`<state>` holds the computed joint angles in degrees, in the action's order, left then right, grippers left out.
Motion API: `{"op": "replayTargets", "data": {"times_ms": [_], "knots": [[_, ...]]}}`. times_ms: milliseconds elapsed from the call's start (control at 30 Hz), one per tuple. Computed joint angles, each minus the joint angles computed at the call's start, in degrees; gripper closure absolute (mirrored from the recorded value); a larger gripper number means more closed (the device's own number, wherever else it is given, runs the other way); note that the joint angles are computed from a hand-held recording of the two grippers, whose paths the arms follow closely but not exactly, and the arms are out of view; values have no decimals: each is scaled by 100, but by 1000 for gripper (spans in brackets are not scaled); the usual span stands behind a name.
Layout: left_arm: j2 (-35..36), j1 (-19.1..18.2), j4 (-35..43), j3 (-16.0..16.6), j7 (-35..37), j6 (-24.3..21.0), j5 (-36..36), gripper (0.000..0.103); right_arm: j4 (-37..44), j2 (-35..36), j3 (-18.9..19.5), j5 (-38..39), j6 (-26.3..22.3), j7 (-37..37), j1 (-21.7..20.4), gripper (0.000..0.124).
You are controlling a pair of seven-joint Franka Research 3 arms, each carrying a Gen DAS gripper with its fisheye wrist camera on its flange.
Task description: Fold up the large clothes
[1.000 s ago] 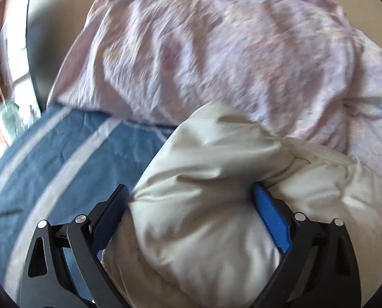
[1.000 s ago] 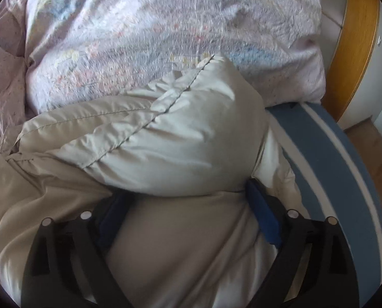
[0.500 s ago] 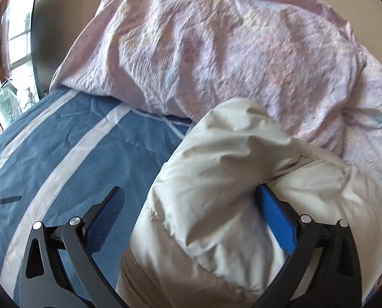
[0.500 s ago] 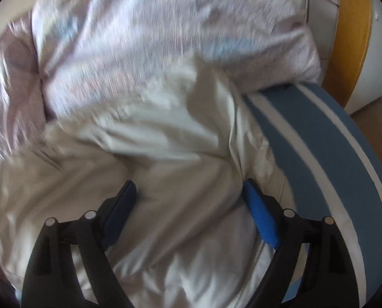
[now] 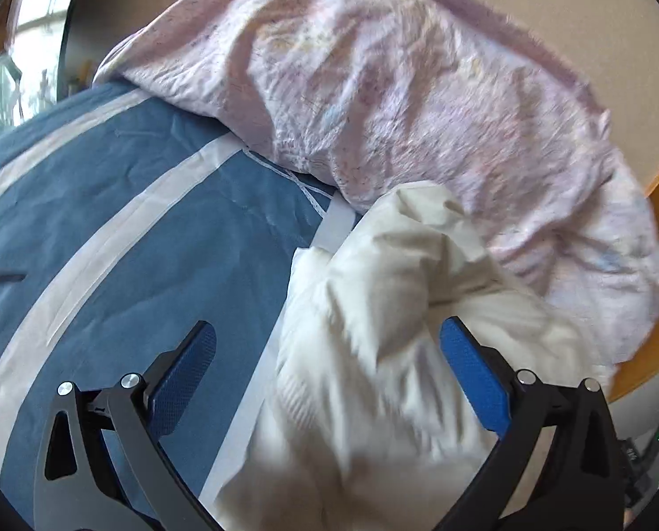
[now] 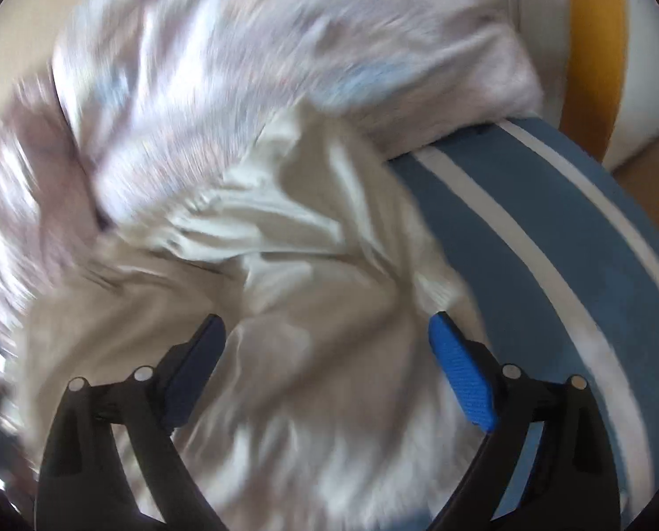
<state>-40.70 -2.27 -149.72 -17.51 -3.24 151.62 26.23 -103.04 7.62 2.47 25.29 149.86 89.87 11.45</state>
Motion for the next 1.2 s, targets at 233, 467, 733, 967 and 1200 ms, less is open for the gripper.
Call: {"op": "replayTargets", "data": {"times_ms": [233,467,733,967,1200], "knots": [[-1817,-633,-1315,49,-850,141,-892,1,-651,-486,-198,2306,-977,-206,-497,30],[-1925,-696,-1583,-341,-1815,578,-1238,4,-779,-418,-157,2906,-1196,-251,-488,33],[-1220,-332,-1274,-700,-2395,1133,-994,14,-811,-382,-130,3413,-1120,-694,-451,40],[-955,10,-1066,-989,-2959,1223,-748,20,-839,-337,-82,3961,-925,-1153,-418,50],[-1058,498,-1200,-1370,-3847,1766,-534,34,-939,-360,-79,4572,-830,-1602,-418,62]]}}
